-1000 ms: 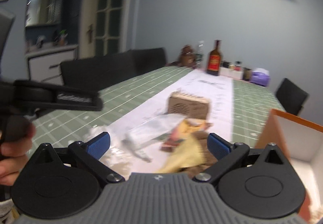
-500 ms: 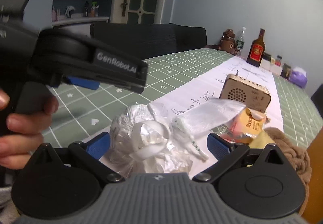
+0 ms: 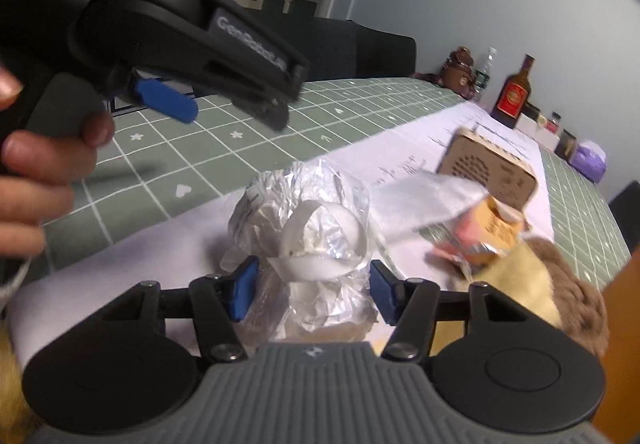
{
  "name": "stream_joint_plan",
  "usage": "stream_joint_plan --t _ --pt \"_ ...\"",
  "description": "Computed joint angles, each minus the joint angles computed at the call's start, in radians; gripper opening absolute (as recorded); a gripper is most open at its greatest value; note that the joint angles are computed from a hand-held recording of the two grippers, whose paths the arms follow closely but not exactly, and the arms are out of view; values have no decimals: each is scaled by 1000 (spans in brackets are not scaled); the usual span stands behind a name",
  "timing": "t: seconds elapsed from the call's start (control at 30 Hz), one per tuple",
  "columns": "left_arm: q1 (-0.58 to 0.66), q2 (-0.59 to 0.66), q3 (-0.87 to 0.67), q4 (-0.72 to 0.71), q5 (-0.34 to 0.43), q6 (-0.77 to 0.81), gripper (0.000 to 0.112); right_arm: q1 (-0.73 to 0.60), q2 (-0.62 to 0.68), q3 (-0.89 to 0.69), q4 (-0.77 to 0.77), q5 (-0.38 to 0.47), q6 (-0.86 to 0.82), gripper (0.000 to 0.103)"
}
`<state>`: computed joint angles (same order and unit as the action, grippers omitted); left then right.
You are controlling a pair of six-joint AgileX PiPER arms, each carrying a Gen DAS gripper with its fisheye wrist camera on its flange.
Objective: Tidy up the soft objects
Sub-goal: 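Grasp the crumpled clear plastic bag with white ribbon with the right tool, then grasp the yellow cloth with the left tool while the right tool holds the bag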
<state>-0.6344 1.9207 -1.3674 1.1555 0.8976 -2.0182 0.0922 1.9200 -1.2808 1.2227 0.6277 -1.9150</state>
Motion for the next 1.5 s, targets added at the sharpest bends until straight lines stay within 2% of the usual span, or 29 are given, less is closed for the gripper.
stream_joint_plan --t 0.07,0.1,0.2,0.27,0.33,0.4,0.43,0.5,0.57,0.63,0.83,0.93,1.0,1.13,1.17,1.23,1.43,1.5 --pt "-14 -5 -3 4 16 7 86 -46 -33 21 -39 48 6 58" --pt "-21 -6 -8 4 24 12 86 -68 -50 26 -79 72 29 51" --pt "-40 1 -33 3 33 32 86 -124 -61 0 -210 150 158 51" --pt "-52 8 -52 0 18 64 86 -150 -42 -15 -217 173 164 52" --pt "-66 12 -64 6 -10 100 86 -155 -40 -1 -202 150 141 58" --pt "-77 17 -74 15 -49 132 86 -168 -30 5 -157 164 100 64" --pt "-79 19 -79 15 -74 146 86 -173 -20 0 -143 182 91 63" --pt "-71 23 -90 -4 -151 184 86 -168 -16 3 -149 173 93 53" --pt "-54 29 -104 -48 -241 269 86 -175 -22 22 -126 156 49 51" --pt "-39 49 -131 -106 -326 405 86 -199 -22 13 -136 185 45 50" --pt "9 127 -223 -409 -454 825 86 -255 -6 -13 -150 197 63 51" --pt "42 170 -272 -581 -491 1007 86 -276 6 -22 -148 219 55 51" --pt "47 214 -338 -634 -447 1057 86 -282 8 -24 -146 226 45 51" --pt "49 271 -429 -641 -335 938 72 -289 21 -44 -153 246 62 52" --pt "46 268 -418 -608 -339 878 67 -289 23 -49 -158 250 73 52" --pt "35 249 -382 -517 -339 753 65 -287 27 -59 -162 255 86 52" --pt "4 249 -394 -369 -242 620 64 -287 35 -64 -161 257 84 53" --pt "6 265 -414 -379 -228 654 65 -284 36 -64 -160 254 81 54"
